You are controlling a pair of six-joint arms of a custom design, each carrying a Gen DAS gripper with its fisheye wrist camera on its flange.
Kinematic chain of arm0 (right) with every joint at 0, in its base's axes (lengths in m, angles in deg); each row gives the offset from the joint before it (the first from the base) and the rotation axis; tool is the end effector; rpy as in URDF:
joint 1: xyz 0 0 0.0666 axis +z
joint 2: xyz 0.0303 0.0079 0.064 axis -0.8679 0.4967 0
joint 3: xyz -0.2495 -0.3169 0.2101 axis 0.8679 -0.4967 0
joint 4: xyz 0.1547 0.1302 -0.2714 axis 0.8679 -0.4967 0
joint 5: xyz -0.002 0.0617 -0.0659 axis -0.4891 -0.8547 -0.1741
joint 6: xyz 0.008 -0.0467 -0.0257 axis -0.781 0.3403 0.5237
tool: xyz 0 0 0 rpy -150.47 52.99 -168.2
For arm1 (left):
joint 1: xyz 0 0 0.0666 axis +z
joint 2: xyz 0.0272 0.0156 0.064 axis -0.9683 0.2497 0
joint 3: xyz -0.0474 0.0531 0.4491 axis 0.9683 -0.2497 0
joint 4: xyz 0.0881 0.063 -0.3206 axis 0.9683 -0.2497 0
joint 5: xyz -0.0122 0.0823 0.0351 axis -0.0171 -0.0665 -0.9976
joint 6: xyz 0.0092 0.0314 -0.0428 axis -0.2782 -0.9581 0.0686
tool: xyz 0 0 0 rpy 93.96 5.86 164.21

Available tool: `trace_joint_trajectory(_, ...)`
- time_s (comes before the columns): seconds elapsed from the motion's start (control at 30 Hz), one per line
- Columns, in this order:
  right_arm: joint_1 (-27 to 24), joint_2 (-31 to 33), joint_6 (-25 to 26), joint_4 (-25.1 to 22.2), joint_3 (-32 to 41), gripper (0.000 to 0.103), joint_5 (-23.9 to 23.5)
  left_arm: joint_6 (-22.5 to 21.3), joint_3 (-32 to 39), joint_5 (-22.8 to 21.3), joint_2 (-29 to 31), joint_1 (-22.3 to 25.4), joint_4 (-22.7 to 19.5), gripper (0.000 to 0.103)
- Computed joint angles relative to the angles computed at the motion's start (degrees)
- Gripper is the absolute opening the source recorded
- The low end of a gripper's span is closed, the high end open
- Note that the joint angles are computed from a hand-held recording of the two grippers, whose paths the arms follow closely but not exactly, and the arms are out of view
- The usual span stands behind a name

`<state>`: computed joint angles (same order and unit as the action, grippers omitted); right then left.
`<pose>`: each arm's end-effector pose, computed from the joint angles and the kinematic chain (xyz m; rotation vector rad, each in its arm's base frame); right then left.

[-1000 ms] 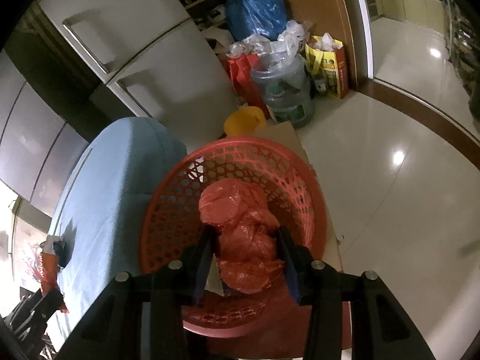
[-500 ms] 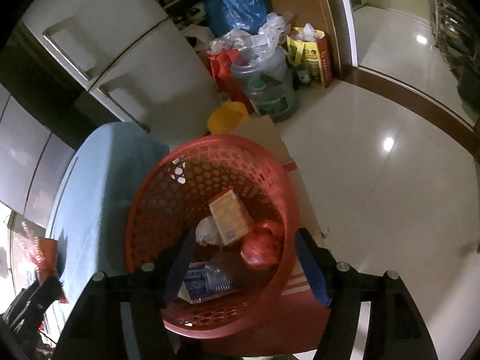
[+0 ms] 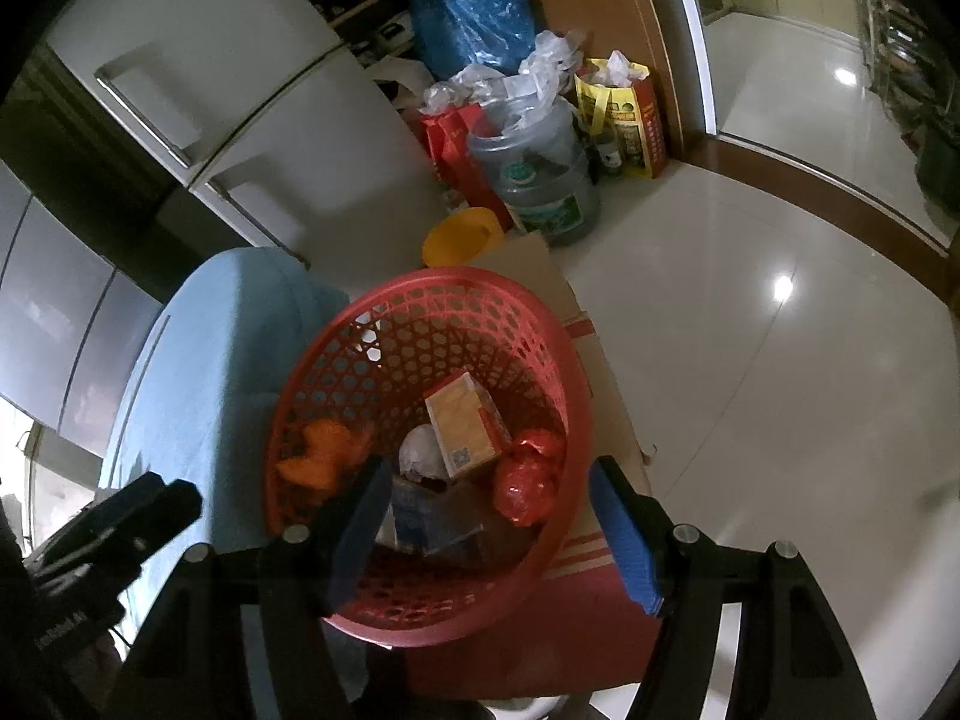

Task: Collect trash
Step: 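Open the left tool to drop the orange bag into the basket, then move both tools back over the table toward the remaining items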

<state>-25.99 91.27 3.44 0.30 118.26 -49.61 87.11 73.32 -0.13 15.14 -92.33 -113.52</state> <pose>0.4986 0.3325 0.2821 0.5054 2.4890 0.4675 0.5256 -0.1601 0.3609 0.3268 2.5929 -0.1586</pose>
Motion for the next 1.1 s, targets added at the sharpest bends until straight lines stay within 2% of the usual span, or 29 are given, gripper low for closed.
trace_joint_trajectory(0.23, 1.0, 0.0, -0.1, -0.1, 0.5, 0.072, 0.8, 2.9, -4.6, 0.2, -4.2, 4.7, 2.2, 0.076)
trace_joint_trajectory(0.53, 3.8, 2.1, 2.4, -2.6, 6.0, 0.072, -0.1, 4.9, -14.5, -0.8, -11.9, 11.9, 5.6, 0.076)
trace_joint_trajectory(0.77, 7.1, 5.1, 5.6, -6.1, 12.4, 0.072, -1.0, 7.2, -20.5, -0.3, -15.4, 19.7, 6.9, 0.076)
trace_joint_trajectory(1.1, 11.7, 11.4, 11.1, -14.6, 26.8, 0.072, -2.1, 9.5, -25.2, 0.6, -17.0, 30.7, 9.1, 0.076)
